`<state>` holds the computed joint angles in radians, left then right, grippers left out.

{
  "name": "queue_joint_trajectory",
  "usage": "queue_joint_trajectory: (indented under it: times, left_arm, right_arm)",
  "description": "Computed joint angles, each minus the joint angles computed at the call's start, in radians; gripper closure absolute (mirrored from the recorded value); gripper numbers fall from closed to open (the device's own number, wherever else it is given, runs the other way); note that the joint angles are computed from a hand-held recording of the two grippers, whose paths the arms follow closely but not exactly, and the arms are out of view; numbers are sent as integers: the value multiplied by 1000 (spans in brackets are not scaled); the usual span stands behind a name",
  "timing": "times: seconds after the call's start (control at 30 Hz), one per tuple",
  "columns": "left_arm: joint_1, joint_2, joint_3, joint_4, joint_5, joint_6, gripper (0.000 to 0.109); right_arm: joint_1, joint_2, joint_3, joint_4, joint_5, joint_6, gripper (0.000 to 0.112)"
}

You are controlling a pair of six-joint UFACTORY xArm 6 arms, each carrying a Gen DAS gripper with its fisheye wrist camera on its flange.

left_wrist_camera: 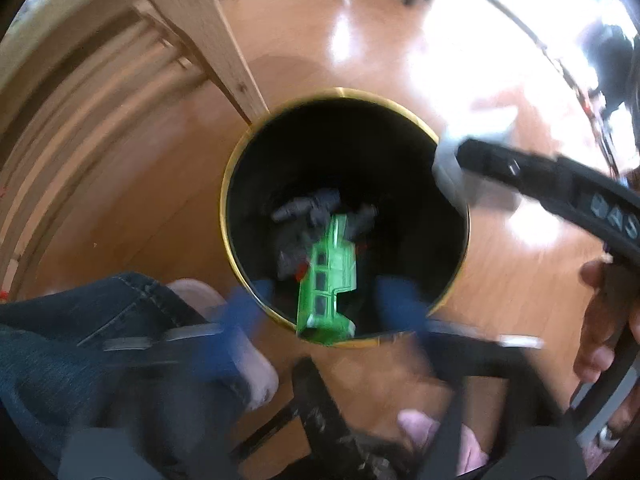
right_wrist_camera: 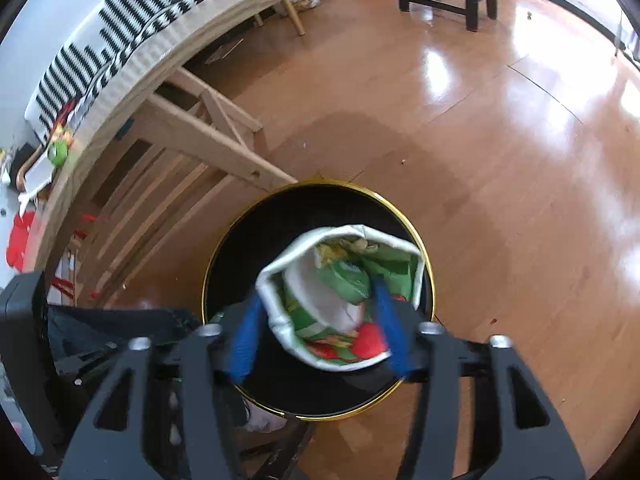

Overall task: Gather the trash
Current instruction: 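Return both grippers to the table toward the tissue and pink doll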

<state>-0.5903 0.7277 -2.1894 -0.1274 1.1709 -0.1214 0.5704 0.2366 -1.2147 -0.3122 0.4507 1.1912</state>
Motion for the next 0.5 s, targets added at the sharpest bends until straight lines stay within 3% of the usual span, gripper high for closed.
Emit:
queue_joint_trajectory:
  times: [0.03,0.07,0.13,0.2,0.3,0.4,0.5]
  left_arm:
    - [-1,-51,85,9,-87,-17,12]
    - [4,-85,129,-12,-133,-15,12]
    - [23,-112,140,-91,-116,26,12]
    - [37,-162,174,-92,-110,13,12]
    - [77,-293,281,-72,-169,-6,12]
    - [144,-378,315,32,-191,-46,12]
    - [224,-385,273,208,-132,-169,12]
  right_arm:
    - [-2,-11,10,-22,-14,25,17]
    - [-7,-25,22,-46,-29,51,16]
    - [-15,-53,36,-91,-45,96,16]
    - [-20,-74,31,-169,-21,163,16]
    - [-20,-71,-25,-226,48,187,16]
    - [-13,-18,-135,-213,101,124,16]
    - [13,117,-361,-168,163,-4,16]
